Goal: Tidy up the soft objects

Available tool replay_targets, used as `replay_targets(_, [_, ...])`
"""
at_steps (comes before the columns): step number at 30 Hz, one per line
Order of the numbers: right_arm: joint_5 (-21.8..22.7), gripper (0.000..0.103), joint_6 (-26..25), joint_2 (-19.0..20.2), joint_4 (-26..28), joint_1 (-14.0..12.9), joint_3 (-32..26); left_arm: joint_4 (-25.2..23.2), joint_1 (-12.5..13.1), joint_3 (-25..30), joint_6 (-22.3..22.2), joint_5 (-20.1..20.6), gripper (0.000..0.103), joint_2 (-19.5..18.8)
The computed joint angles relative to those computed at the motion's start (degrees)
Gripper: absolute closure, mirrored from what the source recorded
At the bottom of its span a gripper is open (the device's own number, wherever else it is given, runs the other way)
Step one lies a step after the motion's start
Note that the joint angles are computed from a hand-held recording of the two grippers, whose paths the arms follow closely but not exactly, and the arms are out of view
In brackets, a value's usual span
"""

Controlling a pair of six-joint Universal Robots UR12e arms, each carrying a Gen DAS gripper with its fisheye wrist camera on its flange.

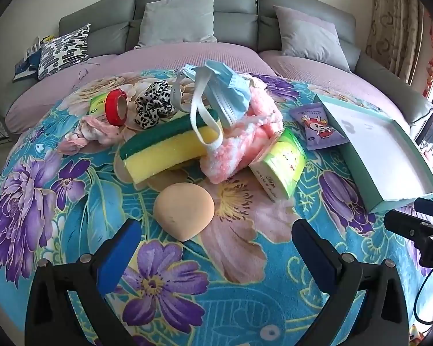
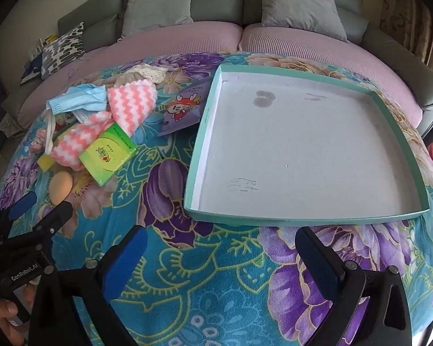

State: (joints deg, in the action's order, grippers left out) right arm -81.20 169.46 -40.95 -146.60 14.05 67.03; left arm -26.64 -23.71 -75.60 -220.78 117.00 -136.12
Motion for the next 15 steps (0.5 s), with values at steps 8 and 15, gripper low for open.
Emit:
replay_targets(8, [-0.21, 0.000, 0.35, -0.04, 0.08, -0.03, -0.11, -0.30, -0.03, 0.16, 0.02, 0.06, 0.000, -0.05])
replay_targets(15, [-0.28, 0.000, 0.45, -0.19, 0.13, -0.14, -0.07, -0.25, -0.04, 0.04, -0.16, 0.11, 0.000, 0.05])
